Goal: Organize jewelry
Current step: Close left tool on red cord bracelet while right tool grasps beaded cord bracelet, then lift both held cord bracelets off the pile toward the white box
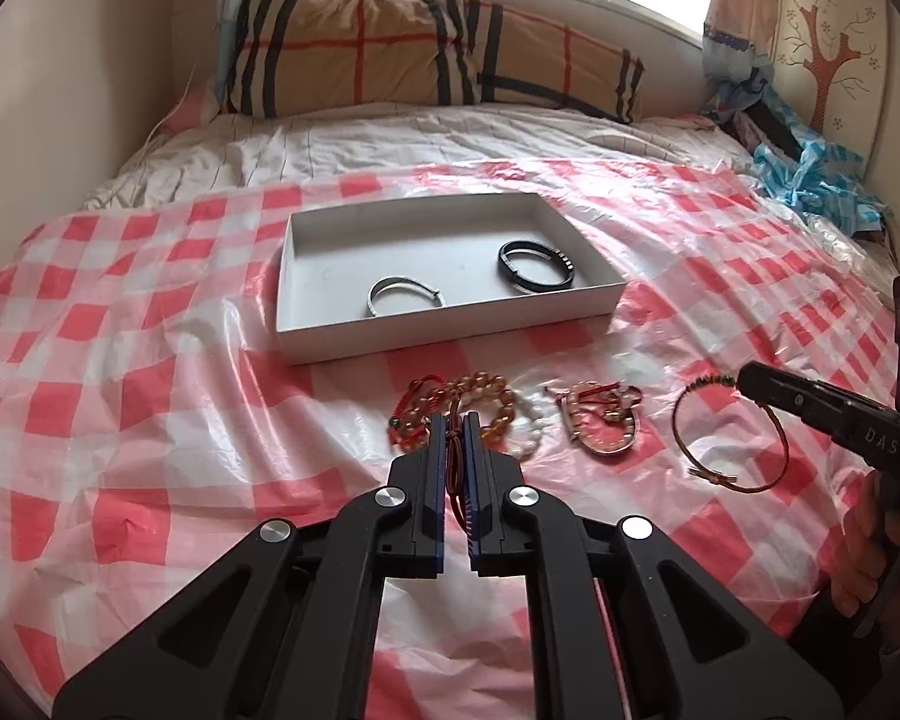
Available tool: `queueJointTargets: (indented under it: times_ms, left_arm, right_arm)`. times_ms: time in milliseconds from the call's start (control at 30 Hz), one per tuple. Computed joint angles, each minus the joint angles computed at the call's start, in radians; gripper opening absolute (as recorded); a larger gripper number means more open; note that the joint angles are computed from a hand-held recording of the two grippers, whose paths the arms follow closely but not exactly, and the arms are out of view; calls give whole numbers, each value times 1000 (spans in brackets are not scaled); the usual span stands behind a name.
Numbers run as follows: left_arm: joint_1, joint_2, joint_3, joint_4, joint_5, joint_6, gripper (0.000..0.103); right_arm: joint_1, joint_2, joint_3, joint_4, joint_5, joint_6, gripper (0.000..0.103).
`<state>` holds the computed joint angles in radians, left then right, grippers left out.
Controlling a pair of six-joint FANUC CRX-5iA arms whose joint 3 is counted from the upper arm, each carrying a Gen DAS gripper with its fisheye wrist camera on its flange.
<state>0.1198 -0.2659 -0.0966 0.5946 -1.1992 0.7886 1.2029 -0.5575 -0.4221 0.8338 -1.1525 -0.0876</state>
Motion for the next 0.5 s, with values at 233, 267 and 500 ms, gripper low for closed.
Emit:
queueJointTargets:
  times_ms: [233,267,500]
  left_arm:
    - [-22,-45,6,-23,-15,30,5]
    - [-24,-53,6,-26,-17,34,5]
    - [-28,-120,16,-39,-25,48,5]
  right_arm:
    - [74,-47,-52,143,-1,-149,9]
    - [91,-51,-56,165,-12,-174,9]
    - [209,-21,-9,267,-120,-219,9]
